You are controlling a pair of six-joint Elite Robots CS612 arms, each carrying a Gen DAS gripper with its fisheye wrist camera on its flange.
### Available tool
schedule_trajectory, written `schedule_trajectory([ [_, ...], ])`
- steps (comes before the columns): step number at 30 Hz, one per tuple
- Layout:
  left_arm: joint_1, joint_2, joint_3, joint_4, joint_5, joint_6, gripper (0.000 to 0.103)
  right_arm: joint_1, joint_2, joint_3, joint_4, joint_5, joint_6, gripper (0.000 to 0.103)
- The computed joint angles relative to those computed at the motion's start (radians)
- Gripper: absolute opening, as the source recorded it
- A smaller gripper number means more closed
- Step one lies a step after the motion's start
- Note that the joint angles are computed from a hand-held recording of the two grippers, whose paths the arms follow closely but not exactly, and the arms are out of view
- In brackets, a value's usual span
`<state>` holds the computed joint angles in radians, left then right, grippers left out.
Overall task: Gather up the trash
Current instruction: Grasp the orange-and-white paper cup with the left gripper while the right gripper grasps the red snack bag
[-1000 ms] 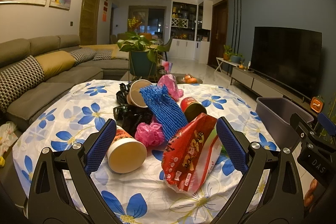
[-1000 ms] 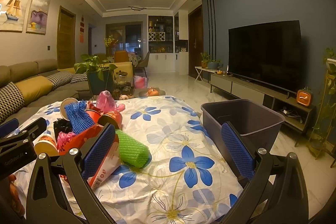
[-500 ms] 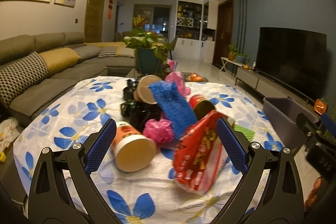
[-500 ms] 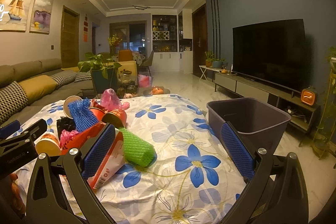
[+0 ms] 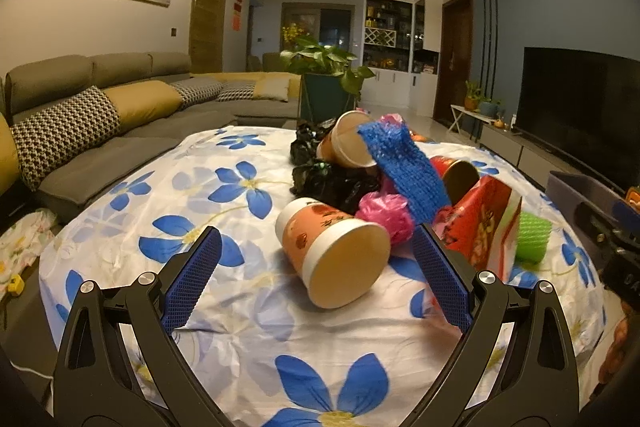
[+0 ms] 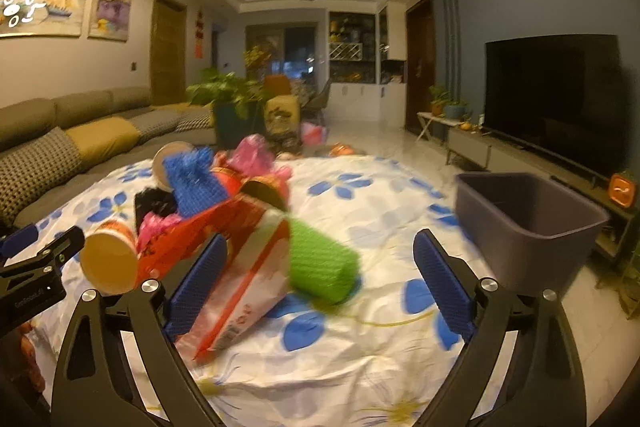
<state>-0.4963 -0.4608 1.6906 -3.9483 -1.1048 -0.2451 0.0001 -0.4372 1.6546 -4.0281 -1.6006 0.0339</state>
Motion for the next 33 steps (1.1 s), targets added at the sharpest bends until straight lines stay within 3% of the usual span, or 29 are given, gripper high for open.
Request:
schedule_trajectory([
  [3,0.002,0.020,-0.018,-0.012,0.021,0.017,0.094,0.006,0.009,-0.016,0.041,0.023,-0.008,0.073],
  [13,0.027,0.054,-0.063,0.019,-0.021,-0.026,0.093,-0.002,0.032,-0.057,0.165,0.154,-0.001,0.064],
  [22,0.043,0.063,-0.089,0.081,-0.074,-0.050,0.051,-0.011,0.054,-0.098,0.233,0.230,0.026,0.064],
  [26,0.050,0.065,-0.094,0.098,-0.095,-0.070,0.025,-0.019,0.061,-0.109,0.245,0.289,0.026,0.064],
  [28,0.053,0.065,-0.096,0.108,-0.107,-0.076,0.017,-0.021,0.066,-0.114,0.248,0.313,0.024,0.057],
  [30,0.054,0.065,-0.096,0.113,-0.113,-0.079,0.008,-0.027,0.067,-0.118,0.265,0.361,0.029,0.041],
  [33,0.053,0.066,-0.095,0.112,-0.110,-0.081,0.002,-0.034,0.069,-0.124,0.295,0.424,0.042,0.029],
])
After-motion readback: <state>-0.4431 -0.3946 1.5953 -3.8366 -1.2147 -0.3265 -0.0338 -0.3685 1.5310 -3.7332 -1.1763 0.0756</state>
